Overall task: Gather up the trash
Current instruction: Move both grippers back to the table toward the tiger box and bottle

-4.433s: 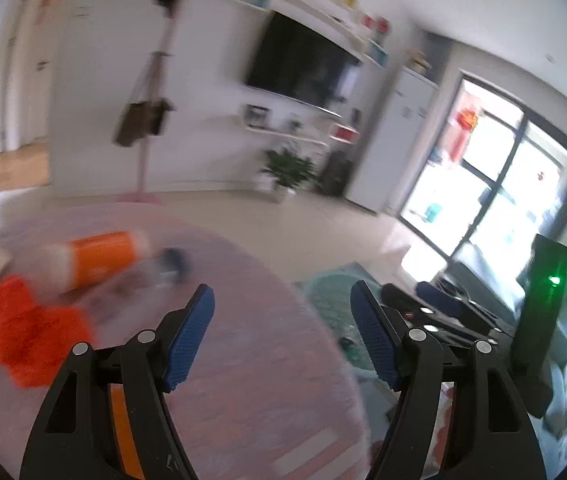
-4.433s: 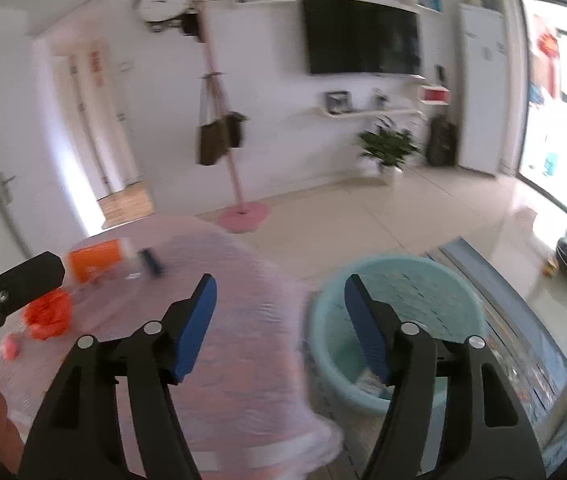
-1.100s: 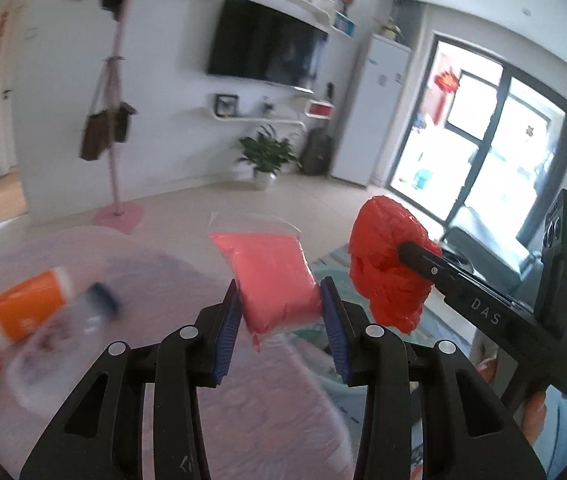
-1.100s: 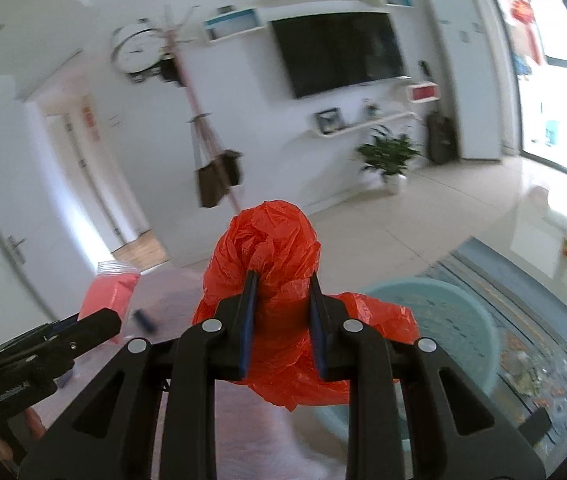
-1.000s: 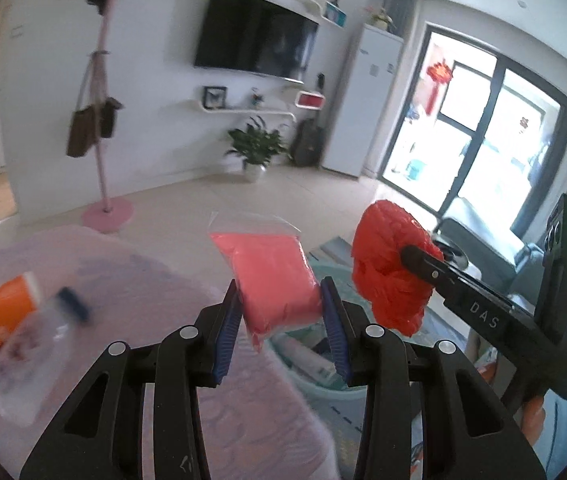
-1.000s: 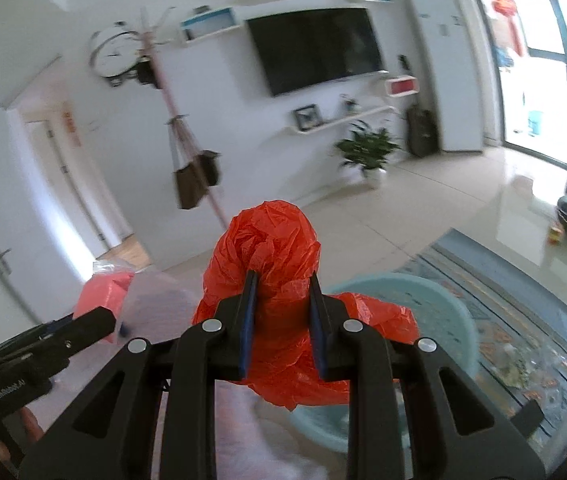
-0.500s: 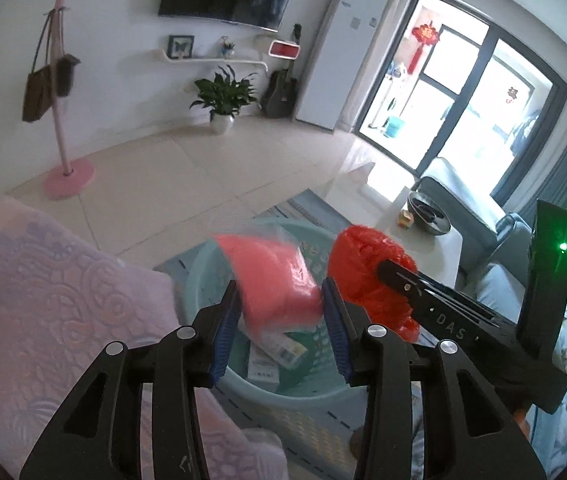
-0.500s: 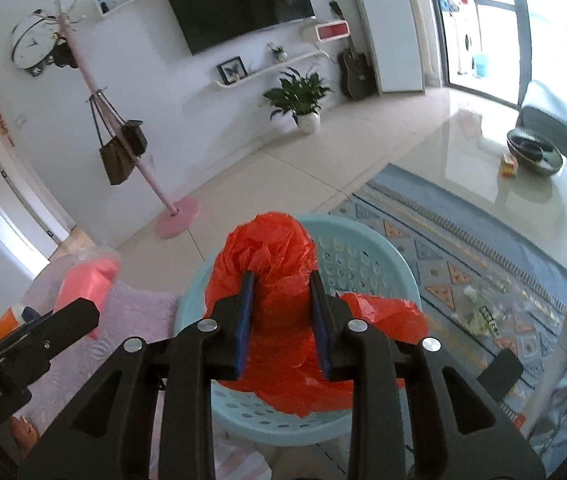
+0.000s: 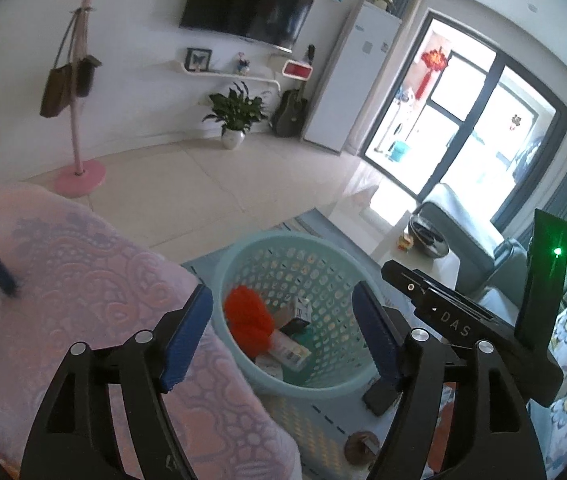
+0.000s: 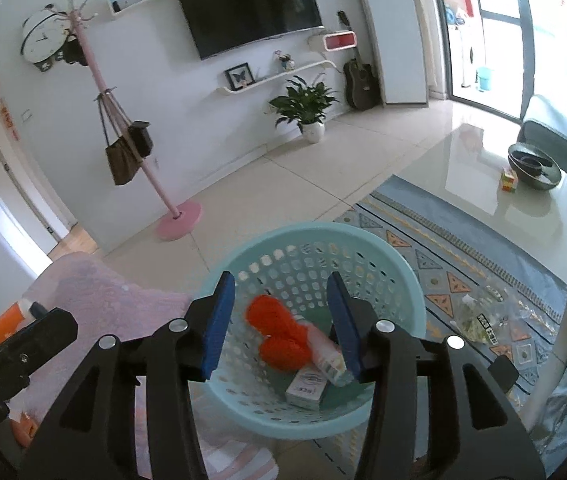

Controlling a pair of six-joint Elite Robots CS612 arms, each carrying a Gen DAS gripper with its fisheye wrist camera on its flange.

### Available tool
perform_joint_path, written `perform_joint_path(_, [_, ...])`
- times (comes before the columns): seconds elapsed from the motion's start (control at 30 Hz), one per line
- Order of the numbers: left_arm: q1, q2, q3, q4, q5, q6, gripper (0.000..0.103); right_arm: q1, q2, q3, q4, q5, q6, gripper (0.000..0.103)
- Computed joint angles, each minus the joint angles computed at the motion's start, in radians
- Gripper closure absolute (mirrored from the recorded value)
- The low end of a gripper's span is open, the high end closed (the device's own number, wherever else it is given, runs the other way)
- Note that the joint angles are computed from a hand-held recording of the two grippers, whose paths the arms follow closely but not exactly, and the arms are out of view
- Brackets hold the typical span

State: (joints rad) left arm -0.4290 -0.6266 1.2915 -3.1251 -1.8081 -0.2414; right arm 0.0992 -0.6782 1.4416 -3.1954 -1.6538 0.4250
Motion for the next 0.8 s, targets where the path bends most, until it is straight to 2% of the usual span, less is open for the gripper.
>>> perform_joint_path(0.23, [0.009,-0.066,0.115,-0.137,0.057,-0.026,0.032,0.040,-0.020,0.008,-0.057,-0.015,-0.084,0.058])
perform_joint_path(0.5, [0.024,-0.140,0.255,-0.273,0.181,-0.052,0.030,0.097,-0.023,-0.012,-0.100,0.017,-0.197,0.046])
perform_joint_path(0.63, [0.047,-0.175,0.326,-0.329,0.241,-0.085,0.030,0.131,-0.016,-0.034,-0.110,0.041,-0.243,0.038])
perform_joint_path(0.8, [0.084,-0.210,0.398,-0.364,0.328,-0.126,0.027,0.169,0.001,-0.078,-0.074,0.090,-0.282,0.031])
